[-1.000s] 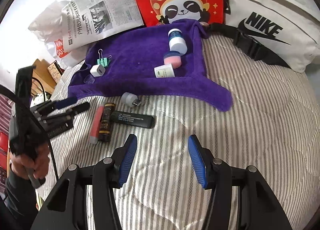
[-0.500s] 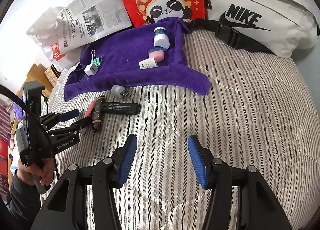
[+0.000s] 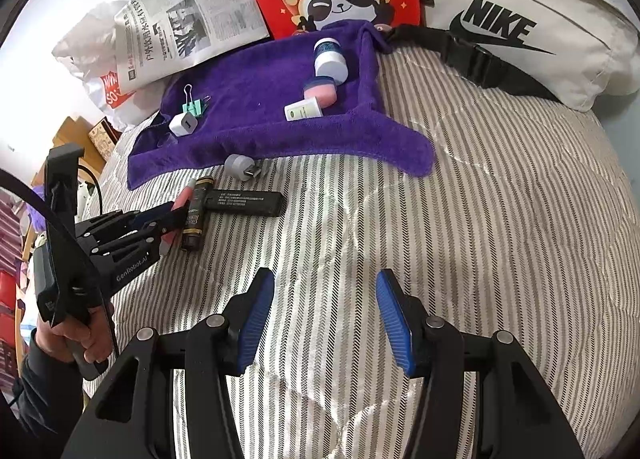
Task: Organize rigid objects
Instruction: 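Grasp the black rectangular box with the right tool while the left tool holds the pink tube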
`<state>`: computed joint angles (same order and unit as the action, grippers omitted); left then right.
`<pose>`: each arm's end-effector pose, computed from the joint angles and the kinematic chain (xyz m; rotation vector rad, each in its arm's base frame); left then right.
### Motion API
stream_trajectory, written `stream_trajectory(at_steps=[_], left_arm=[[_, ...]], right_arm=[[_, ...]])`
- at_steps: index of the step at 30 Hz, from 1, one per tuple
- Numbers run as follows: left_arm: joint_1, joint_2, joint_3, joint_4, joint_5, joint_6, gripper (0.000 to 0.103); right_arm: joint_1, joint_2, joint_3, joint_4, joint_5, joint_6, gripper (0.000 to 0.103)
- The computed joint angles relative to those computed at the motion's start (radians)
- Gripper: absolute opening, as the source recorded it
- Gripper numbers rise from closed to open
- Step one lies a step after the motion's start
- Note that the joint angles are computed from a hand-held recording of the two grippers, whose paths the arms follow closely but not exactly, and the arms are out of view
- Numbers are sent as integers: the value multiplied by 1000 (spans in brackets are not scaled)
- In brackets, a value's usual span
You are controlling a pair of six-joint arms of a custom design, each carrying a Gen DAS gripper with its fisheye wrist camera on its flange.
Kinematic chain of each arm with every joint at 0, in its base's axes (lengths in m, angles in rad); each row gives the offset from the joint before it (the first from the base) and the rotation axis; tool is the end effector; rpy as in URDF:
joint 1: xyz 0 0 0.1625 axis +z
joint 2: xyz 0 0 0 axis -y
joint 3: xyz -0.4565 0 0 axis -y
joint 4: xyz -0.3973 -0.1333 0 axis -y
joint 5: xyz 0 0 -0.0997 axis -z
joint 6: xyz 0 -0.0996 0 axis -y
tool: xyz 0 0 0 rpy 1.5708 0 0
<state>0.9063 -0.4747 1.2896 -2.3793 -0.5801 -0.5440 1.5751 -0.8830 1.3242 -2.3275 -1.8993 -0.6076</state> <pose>-0.3092 -0.7460 0.0268 0.1383 2.2289 -0.6796 0.1045 -0.7726 0.2869 0.7518 -2.6183 0.2795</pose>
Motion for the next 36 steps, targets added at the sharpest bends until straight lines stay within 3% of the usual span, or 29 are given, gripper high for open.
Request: stream_trajectory(at_steps=[4,13,16,20,28,31,33,36], left_arm=[[-1,-23,24,42,21,-50,17],[-2,-169,232,49,60,-254,17],[-1,-183,285,-64,62,-225,17],[-6,-166,262,-10,98,-255,17],[-6,-182,293,-63,76,-237,17],[-8,-182,294,-62,79,-239,17],[-8,-182,297,-69,79,-243,17],[-7,-185,302,-87,72,-242,17]], right_arm=[[9,8,-1,-6,10,-24,53],[26,78,-37,9,26,-127,53],[34,102,-44,-2,18,-214,53],[49,134,-45,-65,-3,-343,53],[61,194,-84,-94,-43,-466,53],[59,184,-76,-80,-40,-489,48],[52,168,-75,-31,-27,-482,36],[47,135,-53,39,-15,-495,33]])
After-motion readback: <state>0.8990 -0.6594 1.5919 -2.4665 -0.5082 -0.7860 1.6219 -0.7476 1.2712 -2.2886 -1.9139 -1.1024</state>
